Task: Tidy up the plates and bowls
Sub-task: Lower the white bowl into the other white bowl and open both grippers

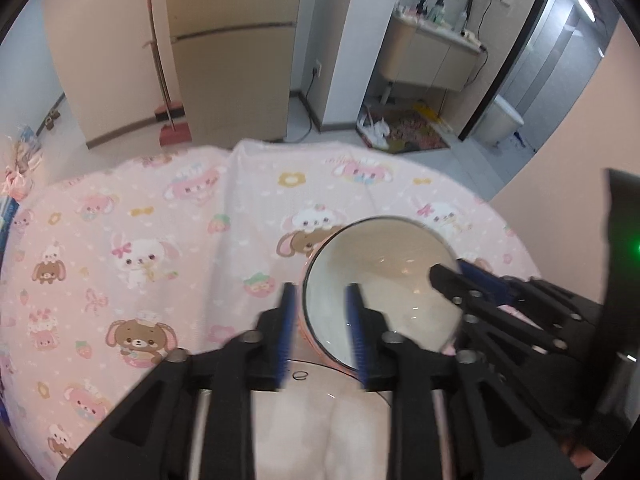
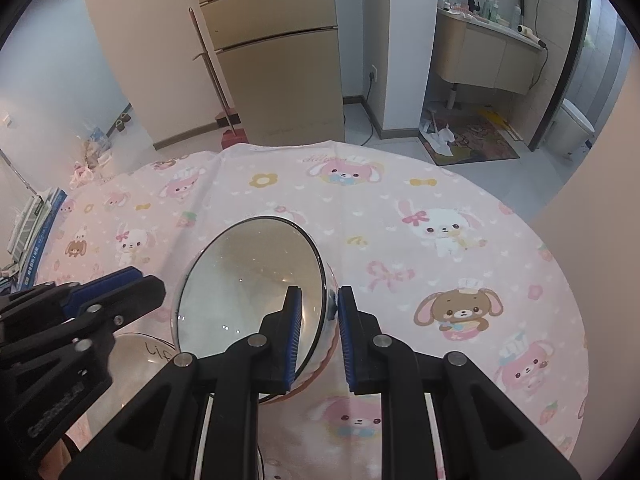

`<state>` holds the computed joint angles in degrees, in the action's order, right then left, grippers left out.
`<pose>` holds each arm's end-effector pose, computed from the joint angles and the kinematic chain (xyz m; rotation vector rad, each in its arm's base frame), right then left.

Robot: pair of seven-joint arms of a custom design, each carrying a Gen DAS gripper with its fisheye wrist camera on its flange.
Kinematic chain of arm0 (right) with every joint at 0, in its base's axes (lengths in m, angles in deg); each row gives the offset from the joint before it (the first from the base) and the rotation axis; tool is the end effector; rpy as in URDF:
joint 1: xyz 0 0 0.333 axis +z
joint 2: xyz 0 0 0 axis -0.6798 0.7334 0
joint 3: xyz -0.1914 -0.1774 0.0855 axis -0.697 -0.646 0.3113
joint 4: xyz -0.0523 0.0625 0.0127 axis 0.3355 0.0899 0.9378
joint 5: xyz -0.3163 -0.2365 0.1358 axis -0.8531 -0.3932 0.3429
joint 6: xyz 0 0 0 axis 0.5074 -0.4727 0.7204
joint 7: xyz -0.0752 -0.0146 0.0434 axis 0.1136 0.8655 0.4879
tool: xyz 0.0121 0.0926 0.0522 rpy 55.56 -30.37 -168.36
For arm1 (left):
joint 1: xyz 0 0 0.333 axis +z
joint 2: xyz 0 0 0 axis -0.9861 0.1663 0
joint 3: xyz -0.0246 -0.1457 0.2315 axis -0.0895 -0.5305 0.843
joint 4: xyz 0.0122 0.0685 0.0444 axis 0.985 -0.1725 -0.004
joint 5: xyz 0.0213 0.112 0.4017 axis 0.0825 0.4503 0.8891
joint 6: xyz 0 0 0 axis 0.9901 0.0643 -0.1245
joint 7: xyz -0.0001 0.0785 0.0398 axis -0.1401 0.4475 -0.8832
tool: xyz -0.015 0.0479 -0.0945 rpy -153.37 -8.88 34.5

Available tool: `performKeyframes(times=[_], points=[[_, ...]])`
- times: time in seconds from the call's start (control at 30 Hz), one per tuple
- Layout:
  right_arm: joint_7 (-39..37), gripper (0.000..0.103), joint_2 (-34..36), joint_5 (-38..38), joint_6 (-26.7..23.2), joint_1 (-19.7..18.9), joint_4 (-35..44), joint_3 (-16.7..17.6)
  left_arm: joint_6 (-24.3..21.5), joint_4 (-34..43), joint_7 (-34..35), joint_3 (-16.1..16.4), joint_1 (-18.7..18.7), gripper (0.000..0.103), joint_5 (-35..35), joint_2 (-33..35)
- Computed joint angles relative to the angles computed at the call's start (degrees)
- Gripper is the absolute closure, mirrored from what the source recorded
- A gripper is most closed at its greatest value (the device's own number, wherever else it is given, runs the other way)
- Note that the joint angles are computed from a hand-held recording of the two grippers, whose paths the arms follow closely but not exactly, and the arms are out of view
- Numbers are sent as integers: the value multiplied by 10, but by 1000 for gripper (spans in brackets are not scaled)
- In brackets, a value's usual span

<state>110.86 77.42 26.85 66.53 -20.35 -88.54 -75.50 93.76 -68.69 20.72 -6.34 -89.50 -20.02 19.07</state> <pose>0.5760 0.3001 0.4774 -2.0704 1.6906 -0.4111 0.5326 -0.1520 0.4766 -1.9986 1.9628 -0.7241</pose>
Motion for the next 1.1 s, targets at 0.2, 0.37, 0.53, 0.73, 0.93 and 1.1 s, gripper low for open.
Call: performKeyframes(times=[0.2, 0.37, 0.53, 0.73, 0.93, 1.1], points=[[-20, 84, -26, 26, 22, -6, -20, 3, 74, -60, -69, -20, 12, 26, 83, -77], [-32, 84, -53, 46, 39, -12, -41, 6, 89, -76, -51, 9, -17, 23, 53, -98], [-47, 84, -86, 77, 58, -25, -65, 7, 103, -86, -56, 11, -16, 21, 53, -111], [-61, 84, -95, 106, 54, -39, -67, 6, 117, -86, -73, 6, -5, 9, 76, -105], [-76, 77, -87, 149, 60, -44, -65, 3, 118, -88, -42, 35, -36, 7, 25, -103], [-83, 45, -78, 122, 80, -44, -66, 7, 115, -73, -62, 22, -20, 5, 35, -78]])
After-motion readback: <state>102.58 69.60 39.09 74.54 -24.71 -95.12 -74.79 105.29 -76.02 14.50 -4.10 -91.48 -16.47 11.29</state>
